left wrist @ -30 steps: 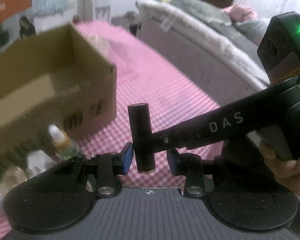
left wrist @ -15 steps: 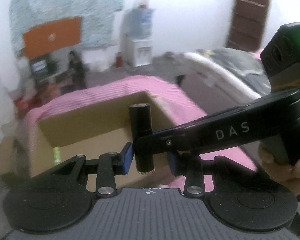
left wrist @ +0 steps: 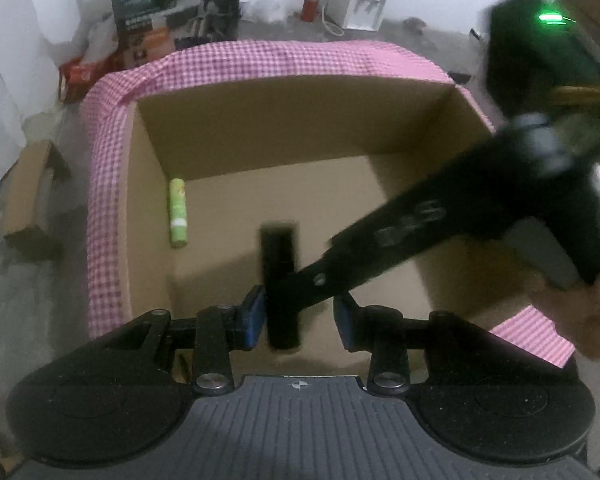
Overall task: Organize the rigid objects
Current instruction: 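Carry the black cylinder with the right gripper into the box and release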
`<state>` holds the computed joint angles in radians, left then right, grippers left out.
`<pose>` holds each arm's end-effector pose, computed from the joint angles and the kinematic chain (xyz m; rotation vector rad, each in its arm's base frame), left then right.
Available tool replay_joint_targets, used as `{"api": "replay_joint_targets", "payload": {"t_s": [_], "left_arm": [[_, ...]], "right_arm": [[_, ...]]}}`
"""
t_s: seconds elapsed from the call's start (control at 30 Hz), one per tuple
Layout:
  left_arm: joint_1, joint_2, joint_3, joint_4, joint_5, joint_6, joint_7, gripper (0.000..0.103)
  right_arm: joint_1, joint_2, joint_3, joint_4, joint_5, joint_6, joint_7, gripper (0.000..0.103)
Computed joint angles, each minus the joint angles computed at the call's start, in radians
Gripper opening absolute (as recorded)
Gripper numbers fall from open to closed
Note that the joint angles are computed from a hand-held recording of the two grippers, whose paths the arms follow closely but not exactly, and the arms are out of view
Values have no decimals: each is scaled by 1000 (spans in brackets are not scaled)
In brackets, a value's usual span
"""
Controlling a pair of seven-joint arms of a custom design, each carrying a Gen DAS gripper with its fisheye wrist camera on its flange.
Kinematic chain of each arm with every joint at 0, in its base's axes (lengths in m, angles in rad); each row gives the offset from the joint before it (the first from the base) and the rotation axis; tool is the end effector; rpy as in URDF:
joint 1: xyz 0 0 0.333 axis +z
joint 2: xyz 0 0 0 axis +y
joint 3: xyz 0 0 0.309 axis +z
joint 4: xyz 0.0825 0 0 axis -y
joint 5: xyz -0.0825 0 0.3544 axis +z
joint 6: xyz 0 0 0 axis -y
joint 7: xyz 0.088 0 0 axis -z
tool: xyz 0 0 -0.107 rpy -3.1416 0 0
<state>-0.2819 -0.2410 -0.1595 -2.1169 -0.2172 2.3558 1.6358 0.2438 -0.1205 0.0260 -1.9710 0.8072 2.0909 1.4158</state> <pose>0.4457 -0.2212 0.5693 -1.6155 2.4232 -0.7113 0.4948 0.1743 0.5626 -1.7979 1.6375 0.5131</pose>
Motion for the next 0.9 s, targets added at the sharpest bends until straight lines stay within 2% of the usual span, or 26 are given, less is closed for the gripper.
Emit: {"api": "replay_joint_targets", "payload": {"t_s": [0.07,0.17,0.3,0.43,0.53,0.67,0.7,0.73,0.8,0.9], "left_arm": [[1,-8,7,-5,-6,-4,12,42],[5,-16,14,-11,-17,-6,21,47],[8,-42,19,-36,-21,37,23,50],[-6,-95,31,-82,-43,97,35,54],[-29,-150,45,-122,-62,139,47,57],[-71,-231,61,-192,-80,201,57,62],[-86,-251,66,-209,-84,215,62,64],[-100,-271,70,-226,-87,225,64,65],[-126,-299,79,-252,-88,242,70,66],[-164,-342,81,-297,-84,266,70,67]], "right_arm": [[-1,73,1,65,-21,-59,28,23],[-4,145,14,135,-56,-94,60,24],[-10,173,23,171,-58,-87,58,25],[-13,142,27,160,-49,-61,42,26],[-12,75,23,100,-32,-8,14,26],[-9,-75,3,-29,6,61,-35,28],[-7,-111,-2,-62,16,79,-46,33],[-4,-154,-9,-100,27,97,-56,46],[2,-252,-20,-184,43,137,-78,60],[8,-392,-28,-300,41,188,-79,60]]}}
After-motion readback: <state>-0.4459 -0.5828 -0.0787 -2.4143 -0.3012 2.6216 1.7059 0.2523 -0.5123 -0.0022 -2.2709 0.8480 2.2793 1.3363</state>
